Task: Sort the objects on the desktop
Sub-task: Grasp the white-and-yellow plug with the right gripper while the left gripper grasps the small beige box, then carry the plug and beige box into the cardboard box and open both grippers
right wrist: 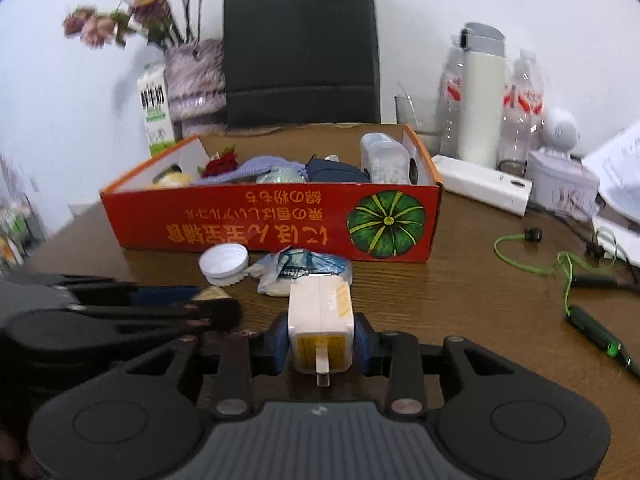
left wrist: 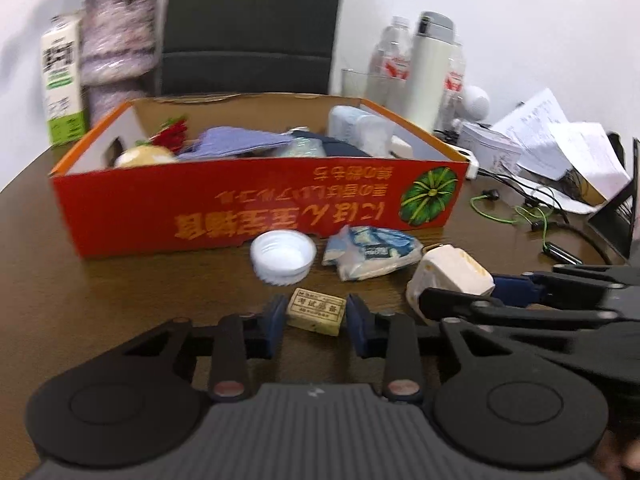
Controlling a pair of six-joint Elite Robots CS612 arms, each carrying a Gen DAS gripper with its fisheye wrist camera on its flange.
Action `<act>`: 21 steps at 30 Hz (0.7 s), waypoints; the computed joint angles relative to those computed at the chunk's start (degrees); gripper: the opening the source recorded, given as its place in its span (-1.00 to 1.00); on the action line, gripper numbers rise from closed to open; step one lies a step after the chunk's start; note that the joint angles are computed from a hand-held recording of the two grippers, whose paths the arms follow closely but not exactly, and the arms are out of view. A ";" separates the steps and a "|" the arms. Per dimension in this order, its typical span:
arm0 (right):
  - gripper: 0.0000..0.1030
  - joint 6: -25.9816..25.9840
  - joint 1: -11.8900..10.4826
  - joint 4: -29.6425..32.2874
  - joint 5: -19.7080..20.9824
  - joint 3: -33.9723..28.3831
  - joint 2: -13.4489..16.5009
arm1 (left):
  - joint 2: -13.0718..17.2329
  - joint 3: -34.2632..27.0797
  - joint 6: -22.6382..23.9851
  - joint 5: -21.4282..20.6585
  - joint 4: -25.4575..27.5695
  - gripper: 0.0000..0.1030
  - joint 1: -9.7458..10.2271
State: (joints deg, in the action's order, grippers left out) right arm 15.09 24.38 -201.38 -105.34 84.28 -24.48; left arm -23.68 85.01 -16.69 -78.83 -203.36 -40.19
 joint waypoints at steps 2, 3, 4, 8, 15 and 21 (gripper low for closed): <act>-0.37 -1.34 0.19 2.60 -0.99 -1.37 0.42 | -0.86 2.32 -1.66 0.72 -2.50 -0.35 -0.13; -0.40 -2.03 0.13 2.95 -0.66 -1.75 0.68 | -1.32 3.63 -2.64 1.25 -4.07 -0.35 -0.22; -0.41 -2.52 0.08 2.52 -0.43 -1.88 0.86 | -1.75 4.99 -3.26 1.76 -5.97 -0.35 -0.30; -0.41 -2.68 0.23 1.65 0.94 -0.64 0.21 | -3.52 10.09 -3.79 5.80 -11.14 -0.36 -1.08; -0.41 -2.21 3.55 -2.53 0.23 4.98 -2.62 | -6.25 17.92 -3.82 8.52 -16.75 -0.36 -2.49; -0.41 -1.30 6.76 -7.64 -0.64 12.25 -5.48 | -7.53 23.56 -4.84 9.96 -21.98 -0.36 -4.68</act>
State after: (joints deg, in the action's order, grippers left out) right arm 13.79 31.14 -209.02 -105.98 96.53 -29.96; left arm -31.21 108.56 -21.53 -68.87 -225.34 -44.87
